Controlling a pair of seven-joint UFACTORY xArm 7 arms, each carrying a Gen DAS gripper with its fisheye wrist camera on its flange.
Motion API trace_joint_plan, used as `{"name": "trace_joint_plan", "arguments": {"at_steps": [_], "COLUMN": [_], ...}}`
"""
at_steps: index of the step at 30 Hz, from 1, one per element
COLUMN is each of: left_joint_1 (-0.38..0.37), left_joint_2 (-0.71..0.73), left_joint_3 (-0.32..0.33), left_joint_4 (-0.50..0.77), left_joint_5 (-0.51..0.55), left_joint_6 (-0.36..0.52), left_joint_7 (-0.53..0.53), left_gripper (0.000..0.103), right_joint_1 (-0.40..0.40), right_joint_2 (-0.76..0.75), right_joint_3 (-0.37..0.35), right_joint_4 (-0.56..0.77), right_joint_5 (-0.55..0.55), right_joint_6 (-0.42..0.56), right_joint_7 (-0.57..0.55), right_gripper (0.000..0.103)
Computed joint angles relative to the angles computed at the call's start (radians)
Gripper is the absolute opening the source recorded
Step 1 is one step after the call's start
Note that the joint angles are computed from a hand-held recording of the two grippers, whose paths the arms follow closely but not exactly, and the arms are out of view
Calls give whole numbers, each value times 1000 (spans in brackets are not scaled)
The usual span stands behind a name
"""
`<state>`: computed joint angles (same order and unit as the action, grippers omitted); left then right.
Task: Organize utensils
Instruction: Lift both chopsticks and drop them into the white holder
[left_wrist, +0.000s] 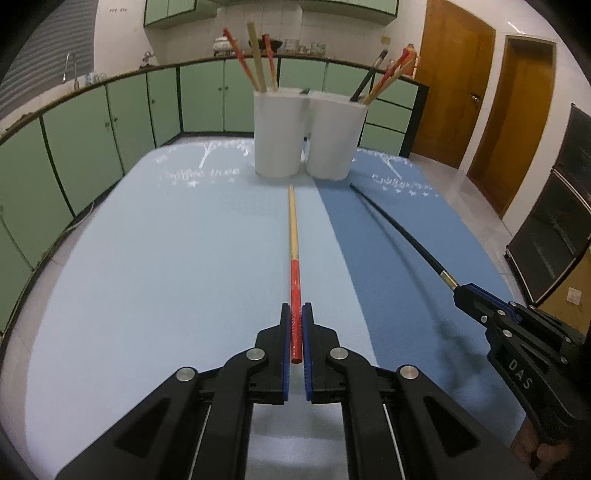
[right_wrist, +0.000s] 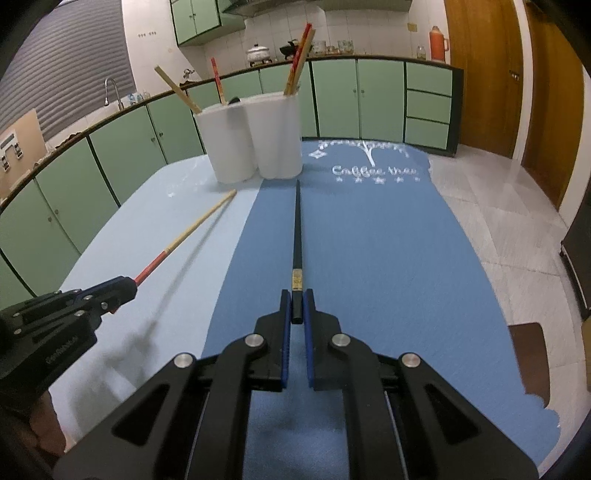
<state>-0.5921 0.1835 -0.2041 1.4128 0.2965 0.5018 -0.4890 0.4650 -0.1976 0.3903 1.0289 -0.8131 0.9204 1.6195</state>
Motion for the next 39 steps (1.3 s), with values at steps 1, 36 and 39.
{"name": "trace_joint_plan", "arguments": {"at_steps": [1, 36, 39], "left_joint_1": [0, -6, -6], "left_joint_2": [-5, 64, 85], "left_joint_3": [2, 35, 31], "left_joint_4": [1, 289, 330], "left_joint_5": [5, 30, -2], "left_joint_6": [-5, -89, -84], "left_joint_7": [0, 67, 99], "left_gripper": [6, 5, 5], "right_joint_1": [0, -124, -124], "right_joint_2": [-4, -27, -13], "right_joint_3": [1, -9, -27], "right_joint_4": [4, 256, 286], "right_joint_5": [-5, -31, -4], "right_joint_6": [6, -71, -100], "right_joint_7": [-4, -297, -343], "right_gripper": [6, 6, 6]}}
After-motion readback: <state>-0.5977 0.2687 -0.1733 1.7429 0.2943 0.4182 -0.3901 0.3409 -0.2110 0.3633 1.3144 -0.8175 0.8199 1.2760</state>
